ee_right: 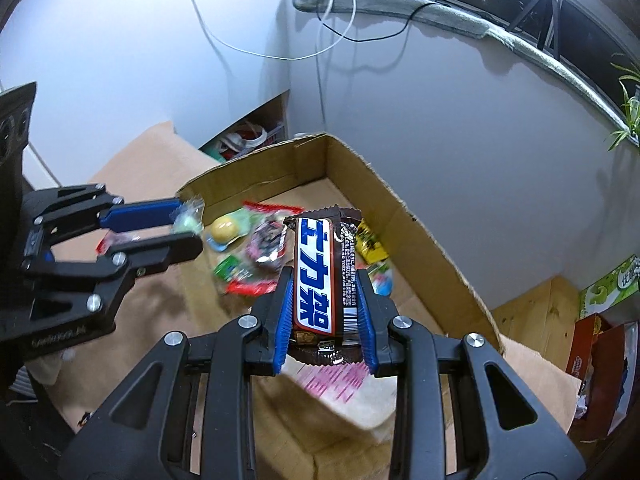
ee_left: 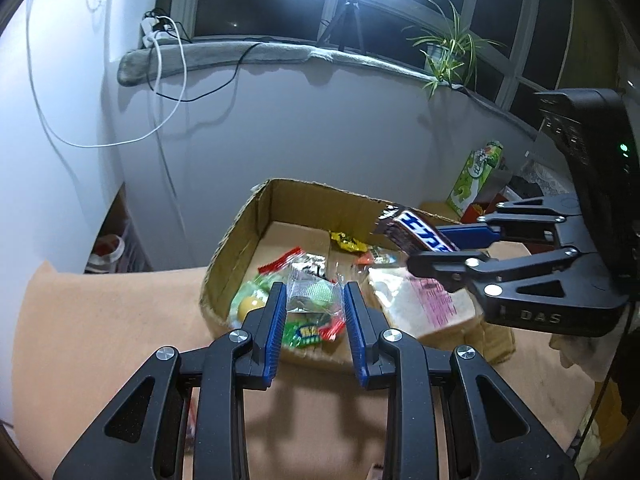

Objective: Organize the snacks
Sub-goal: 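Carry both candies into the box and open both grippers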

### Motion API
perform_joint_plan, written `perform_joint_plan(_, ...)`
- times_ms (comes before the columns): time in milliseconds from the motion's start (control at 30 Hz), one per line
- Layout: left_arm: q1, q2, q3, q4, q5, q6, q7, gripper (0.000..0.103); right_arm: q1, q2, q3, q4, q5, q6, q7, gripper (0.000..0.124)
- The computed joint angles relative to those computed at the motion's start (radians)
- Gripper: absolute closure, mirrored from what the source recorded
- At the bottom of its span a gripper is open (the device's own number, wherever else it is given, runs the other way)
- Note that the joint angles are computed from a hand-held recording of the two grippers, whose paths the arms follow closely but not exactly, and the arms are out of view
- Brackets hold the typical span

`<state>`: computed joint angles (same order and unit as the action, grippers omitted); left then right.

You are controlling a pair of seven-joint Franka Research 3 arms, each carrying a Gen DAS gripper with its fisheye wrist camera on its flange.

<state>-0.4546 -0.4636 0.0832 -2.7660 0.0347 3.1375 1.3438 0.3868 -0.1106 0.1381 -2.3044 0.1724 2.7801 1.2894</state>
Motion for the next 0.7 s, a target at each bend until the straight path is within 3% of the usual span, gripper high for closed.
perform_joint_plan(233,-0.036,0.079,0.033,0.055,-0.022,0.002,0.033,0.076,-0.009,0.069,-0.01,0.051,-0.006,0.011,0.015,0.094)
perform_joint_plan(700,-0.03,0.126,0.007,0.084,-0.074,-0.001,0.084,0.075,-0.013,0.105,-0.019,0.077,-0.02,0.009,0.029,0.094)
